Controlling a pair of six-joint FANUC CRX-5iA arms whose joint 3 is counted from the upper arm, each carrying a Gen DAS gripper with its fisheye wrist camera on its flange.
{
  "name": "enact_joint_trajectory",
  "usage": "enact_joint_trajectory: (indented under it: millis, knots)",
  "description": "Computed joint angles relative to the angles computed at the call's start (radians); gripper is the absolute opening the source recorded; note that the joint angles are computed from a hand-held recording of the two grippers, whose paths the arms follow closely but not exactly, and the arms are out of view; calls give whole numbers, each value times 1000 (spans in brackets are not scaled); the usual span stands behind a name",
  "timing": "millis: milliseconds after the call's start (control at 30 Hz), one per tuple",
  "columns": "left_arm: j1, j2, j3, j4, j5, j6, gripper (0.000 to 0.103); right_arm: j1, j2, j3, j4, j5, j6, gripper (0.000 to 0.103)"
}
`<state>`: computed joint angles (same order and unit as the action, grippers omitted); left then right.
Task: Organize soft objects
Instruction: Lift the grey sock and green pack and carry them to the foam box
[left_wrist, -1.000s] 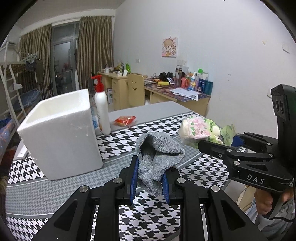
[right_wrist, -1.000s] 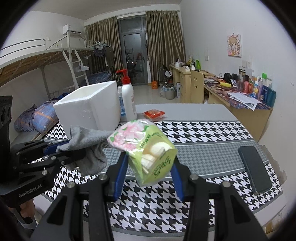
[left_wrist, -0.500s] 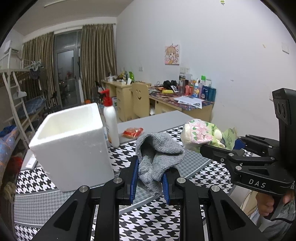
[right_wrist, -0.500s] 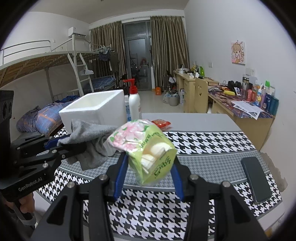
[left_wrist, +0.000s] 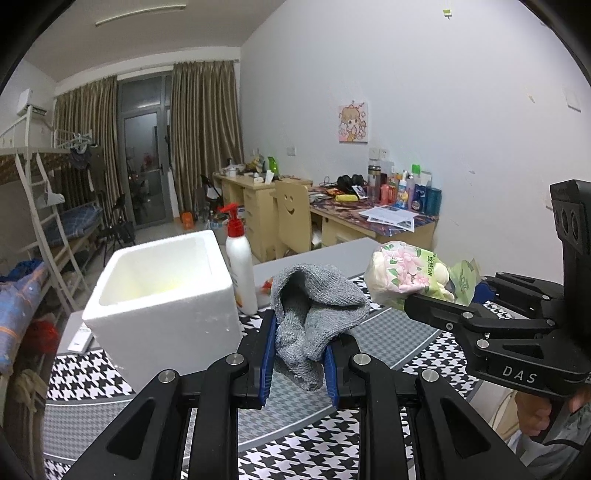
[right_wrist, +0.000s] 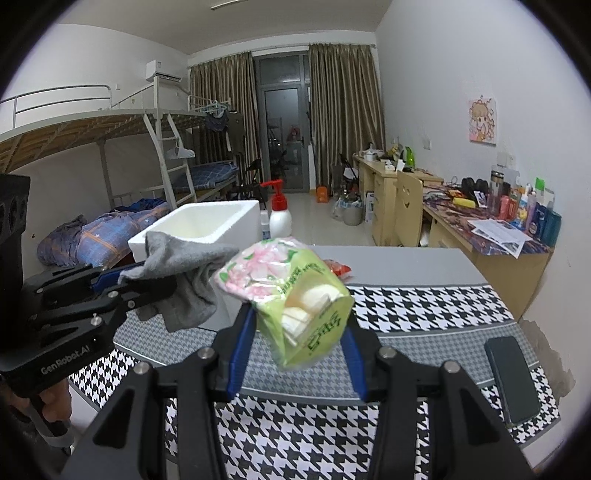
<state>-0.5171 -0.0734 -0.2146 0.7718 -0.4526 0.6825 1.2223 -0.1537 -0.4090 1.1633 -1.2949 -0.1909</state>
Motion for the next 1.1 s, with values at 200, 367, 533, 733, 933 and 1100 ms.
enact_joint_trajectory:
  millis: [200, 367, 533, 733, 933, 1100]
  knots:
    - [12, 4, 11, 20, -1, -19, 24, -9, 17, 26, 17, -2, 14, 50]
    - [16, 7, 16, 43, 16, -46, 24, -20, 32, 47, 31, 2, 20, 50]
    - [29, 22, 31, 65, 23, -47, 24, -37, 52, 74, 36, 12, 37, 50]
    - [32, 33, 44, 96, 38, -73, 24, -56, 68, 102, 40, 28, 60, 50]
    - [34, 45, 66, 90, 52, -56, 24, -70, 82, 130, 42, 35, 79, 50]
    - [38, 54, 82, 77, 58, -33, 24, -79, 87, 142, 43, 44, 87, 50]
